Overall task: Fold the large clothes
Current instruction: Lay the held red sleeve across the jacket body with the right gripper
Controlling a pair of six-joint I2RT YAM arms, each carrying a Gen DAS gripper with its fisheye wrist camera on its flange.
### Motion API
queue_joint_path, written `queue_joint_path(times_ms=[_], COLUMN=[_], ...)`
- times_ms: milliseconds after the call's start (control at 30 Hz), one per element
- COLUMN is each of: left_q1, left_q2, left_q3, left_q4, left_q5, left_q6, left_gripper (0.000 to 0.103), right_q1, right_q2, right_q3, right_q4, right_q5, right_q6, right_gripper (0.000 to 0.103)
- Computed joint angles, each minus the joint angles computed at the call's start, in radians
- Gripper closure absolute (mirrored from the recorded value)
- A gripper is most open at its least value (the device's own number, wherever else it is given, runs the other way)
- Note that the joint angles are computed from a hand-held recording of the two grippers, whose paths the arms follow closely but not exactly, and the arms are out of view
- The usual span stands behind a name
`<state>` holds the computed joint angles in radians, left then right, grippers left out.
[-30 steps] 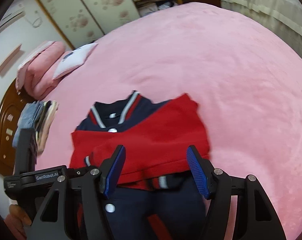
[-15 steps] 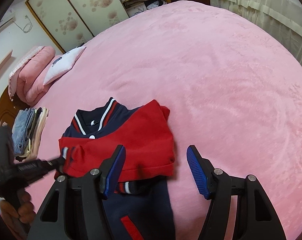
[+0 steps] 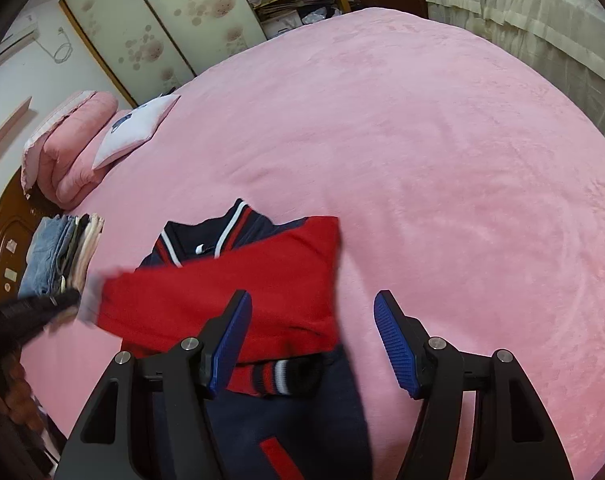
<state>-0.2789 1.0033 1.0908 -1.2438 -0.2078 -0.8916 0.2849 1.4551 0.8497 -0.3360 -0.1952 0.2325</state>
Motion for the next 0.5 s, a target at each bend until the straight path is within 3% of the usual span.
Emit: queue_joint_path(times_ms=[133, 267, 400, 500], left_q1=[0.072, 0.069, -0.01, -0.054], left_q2=[-0.032, -0.094, -0.076, 0.03], left_q3=[-0.146, -0.193, -0.159, -0.136], left_q4=[0.0, 0.004, 0.094, 0.185], left_q5=[0.071, 0.138, 0.17, 0.179], left_q6=[-0.008, -0.045, -0.014, 0.017], left_gripper=[0.098, 0.098, 0.098, 0.098], right_q1=[0.037, 0.088, 0.11, 0.127], right_q2=[0.017, 0.047, 0.097, 0.174], right_q3=[0.017, 0.061, 0.114, 0.168], right_q4=[-0.003, -0.034, -0.053, -0.067], right_q5=[-0.002, 0.061, 0.048, 0.039], right_q6=[-0.02, -0.069, -0.086, -0.1], right_gripper=[0.038, 0.04, 0.074, 0.086])
